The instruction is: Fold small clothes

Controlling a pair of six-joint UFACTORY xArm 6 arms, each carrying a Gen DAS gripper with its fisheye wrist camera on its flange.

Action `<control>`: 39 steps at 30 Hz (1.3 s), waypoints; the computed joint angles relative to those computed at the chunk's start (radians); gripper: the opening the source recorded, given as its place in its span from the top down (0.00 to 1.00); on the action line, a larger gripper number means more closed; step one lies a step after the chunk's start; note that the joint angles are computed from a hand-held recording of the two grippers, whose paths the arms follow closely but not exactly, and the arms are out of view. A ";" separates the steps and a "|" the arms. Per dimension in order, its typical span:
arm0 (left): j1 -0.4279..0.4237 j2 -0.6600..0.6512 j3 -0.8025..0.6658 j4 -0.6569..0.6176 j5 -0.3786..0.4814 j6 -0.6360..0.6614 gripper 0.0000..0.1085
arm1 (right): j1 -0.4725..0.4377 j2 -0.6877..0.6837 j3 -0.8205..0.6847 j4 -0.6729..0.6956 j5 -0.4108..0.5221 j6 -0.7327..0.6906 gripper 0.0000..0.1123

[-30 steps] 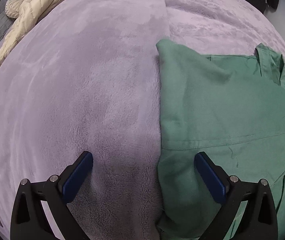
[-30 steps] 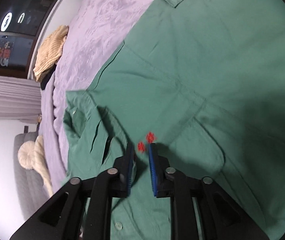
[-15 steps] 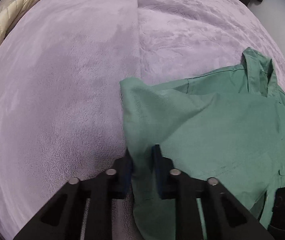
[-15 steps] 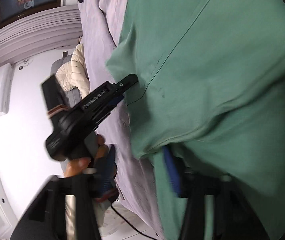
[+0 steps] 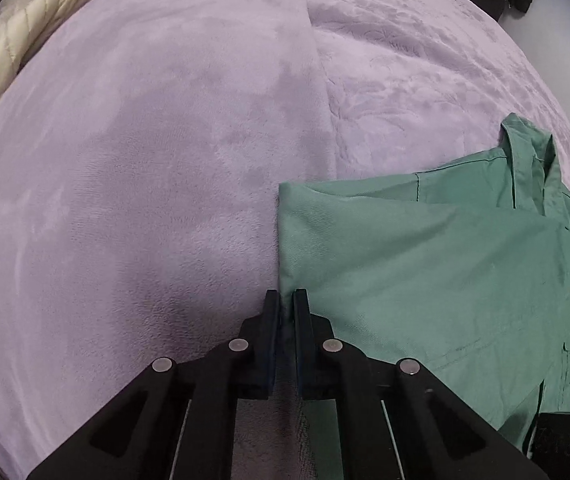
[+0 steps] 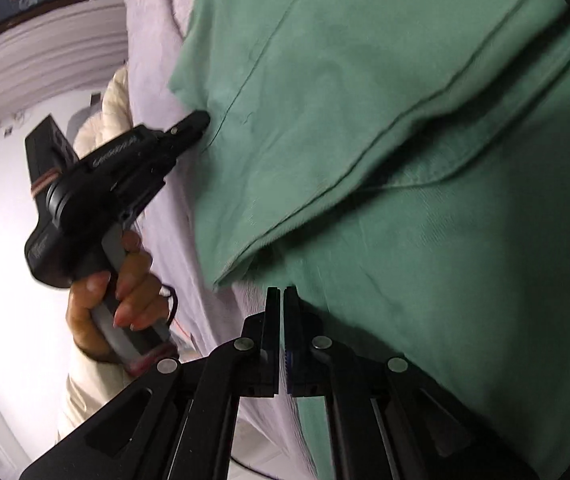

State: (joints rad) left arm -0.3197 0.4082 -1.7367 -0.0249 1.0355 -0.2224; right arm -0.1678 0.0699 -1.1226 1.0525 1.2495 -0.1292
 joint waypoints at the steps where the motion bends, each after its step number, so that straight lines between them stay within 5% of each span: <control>1: -0.007 -0.022 0.021 0.031 -0.009 -0.019 0.93 | -0.030 -0.004 -0.024 -0.031 0.043 -0.022 0.95; 5: -0.008 -0.117 0.109 0.073 -0.066 -0.059 0.93 | -0.115 -0.026 -0.132 -0.185 0.114 -0.100 0.89; 7: -0.002 -0.174 0.167 0.080 -0.091 -0.080 0.93 | -0.163 -0.018 -0.190 -0.267 0.111 -0.102 0.60; 9: -0.006 -0.212 0.204 0.094 -0.088 -0.116 0.92 | -0.211 -0.003 -0.235 -0.314 0.095 -0.090 0.55; 11: -0.016 -0.245 0.244 0.109 -0.087 -0.149 0.68 | -0.257 0.024 -0.277 -0.341 0.087 -0.062 0.55; 12: -0.023 -0.261 0.265 0.128 -0.092 -0.172 0.31 | -0.273 0.038 -0.295 -0.351 0.079 -0.043 0.55; 13: -0.038 -0.271 0.279 0.169 -0.094 -0.212 0.06 | -0.290 0.049 -0.311 -0.355 0.073 -0.030 0.55; 21: -0.119 -0.255 0.267 0.208 -0.021 -0.338 0.05 | -0.391 0.075 -0.330 -0.385 0.057 -0.036 0.43; 31: -0.146 -0.204 0.284 0.196 0.035 -0.427 0.05 | -0.464 0.146 -0.320 -0.281 0.041 -0.029 0.43; 32: -0.148 -0.209 0.294 0.202 0.031 -0.432 0.05 | -0.457 0.157 -0.323 -0.261 0.031 -0.015 0.45; 33: -0.150 -0.212 0.300 0.207 0.028 -0.435 0.05 | -0.454 0.167 -0.331 -0.247 0.026 -0.011 0.77; 34: -0.152 -0.214 0.300 0.210 0.028 -0.436 0.05 | -0.452 0.181 -0.350 -0.235 0.037 -0.018 0.94; 39: -0.156 -0.215 0.308 0.217 0.025 -0.424 0.05 | -0.443 0.137 -0.392 -0.309 0.045 -0.133 0.94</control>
State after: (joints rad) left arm -0.4756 0.1928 -1.4288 0.1921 1.0602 -0.6468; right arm -0.6112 0.2068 -1.5147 0.7432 1.2941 -0.2617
